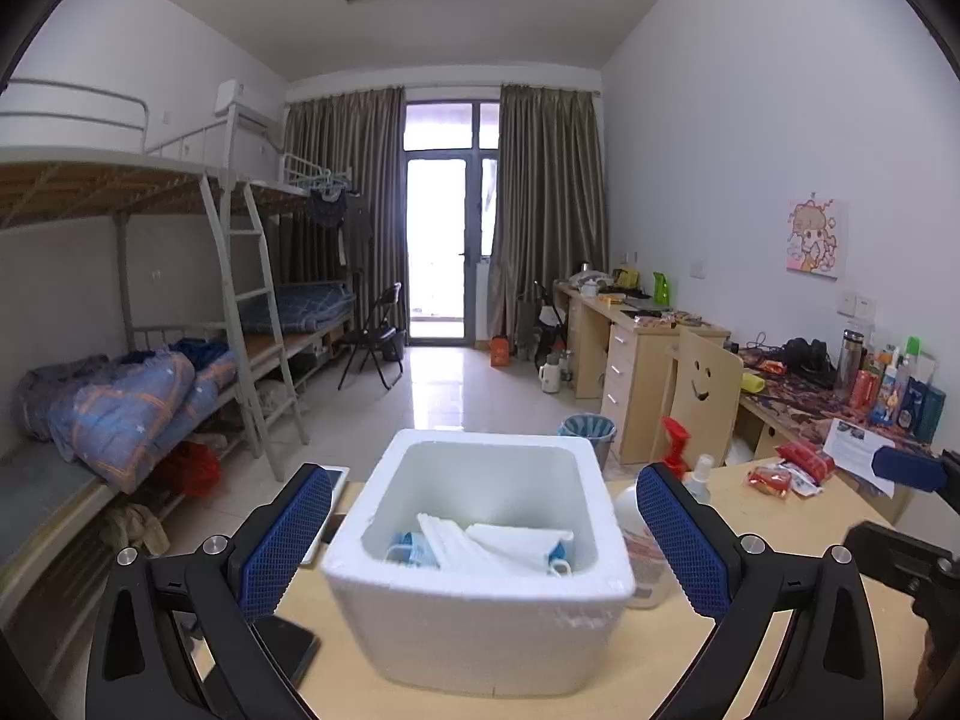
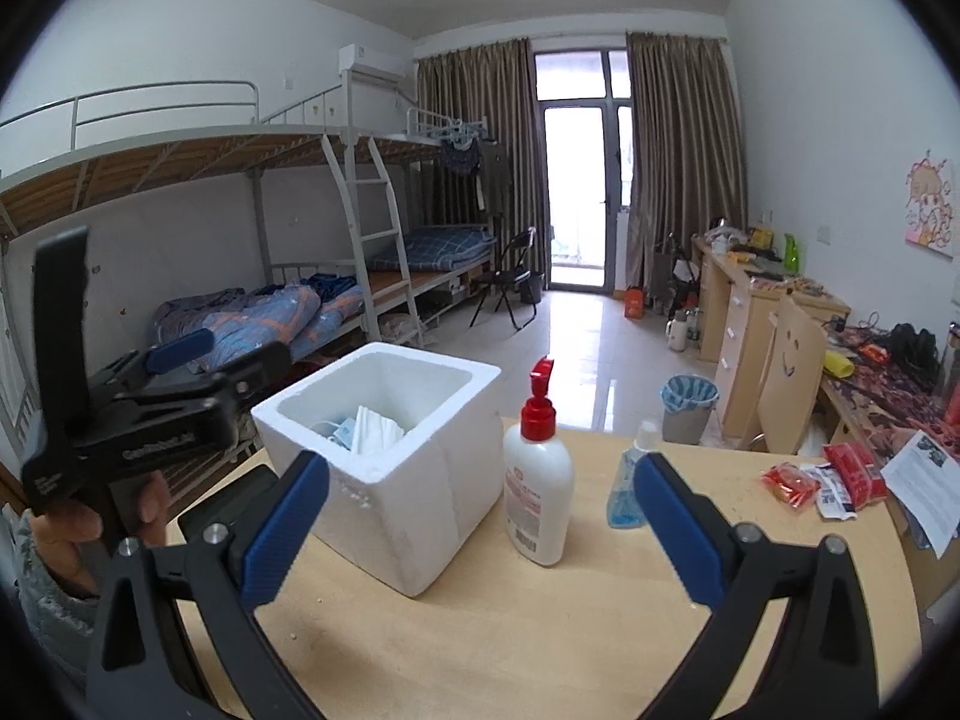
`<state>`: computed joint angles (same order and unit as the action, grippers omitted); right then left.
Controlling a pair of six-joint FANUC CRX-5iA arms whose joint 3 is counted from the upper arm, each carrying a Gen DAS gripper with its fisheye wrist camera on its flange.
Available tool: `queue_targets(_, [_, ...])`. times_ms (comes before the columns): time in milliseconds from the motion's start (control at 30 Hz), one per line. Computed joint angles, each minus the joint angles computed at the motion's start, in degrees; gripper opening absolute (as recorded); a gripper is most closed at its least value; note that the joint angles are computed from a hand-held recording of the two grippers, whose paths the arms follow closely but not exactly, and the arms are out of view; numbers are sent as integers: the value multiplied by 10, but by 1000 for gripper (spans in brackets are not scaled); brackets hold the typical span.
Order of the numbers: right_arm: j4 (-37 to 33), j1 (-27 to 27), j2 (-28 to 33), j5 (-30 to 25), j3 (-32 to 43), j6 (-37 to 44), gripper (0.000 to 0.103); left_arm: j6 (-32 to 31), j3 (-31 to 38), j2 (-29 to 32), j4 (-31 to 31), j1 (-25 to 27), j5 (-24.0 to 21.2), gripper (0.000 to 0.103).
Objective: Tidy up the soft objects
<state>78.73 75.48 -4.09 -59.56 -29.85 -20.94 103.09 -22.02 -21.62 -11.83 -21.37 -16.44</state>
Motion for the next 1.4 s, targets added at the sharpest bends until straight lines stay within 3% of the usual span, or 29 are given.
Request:
queue_targets(100, [3,24,3,-37,1,-4,103,-25,-33,-41,27,2,5,102])
queue_targets(200, [11,53,4,-79,-3,-20,103,20,-43,-81,-21,-13,-9,102])
queue_targets(300, [20,82,10,-122,-8,-39,103,85,-42,-114,-90,-40,-34,102])
queue_targets(400, [23,107,16,-151,-8,-48,103,225,-16,-132,-243,-113,-94,102])
queue_targets(467, [27,122,20,-170,-7,-57,103,275,-13,-147,-300,-151,-120,102])
queue_targets(600, [30,149,28,-200,-9,-69,103,208,-55,-192,-225,-123,-86,102])
queue_targets(633, [29,155,30,-204,-8,-70,103,215,-60,-200,-231,-128,-88,102])
queue_targets(700, [28,167,35,-215,-9,-78,103,288,-50,-203,-308,-179,-124,102])
queue_targets(800, [24,181,38,-230,-15,-94,103,411,-31,-196,-448,-292,-212,102])
queue_targets(1033, [15,206,51,-259,-18,-123,103,540,-44,-198,-589,-459,-365,102])
queue_targets(1400, [5,233,93,-293,-15,-136,103,628,-75,-181,-672,-581,-491,102])
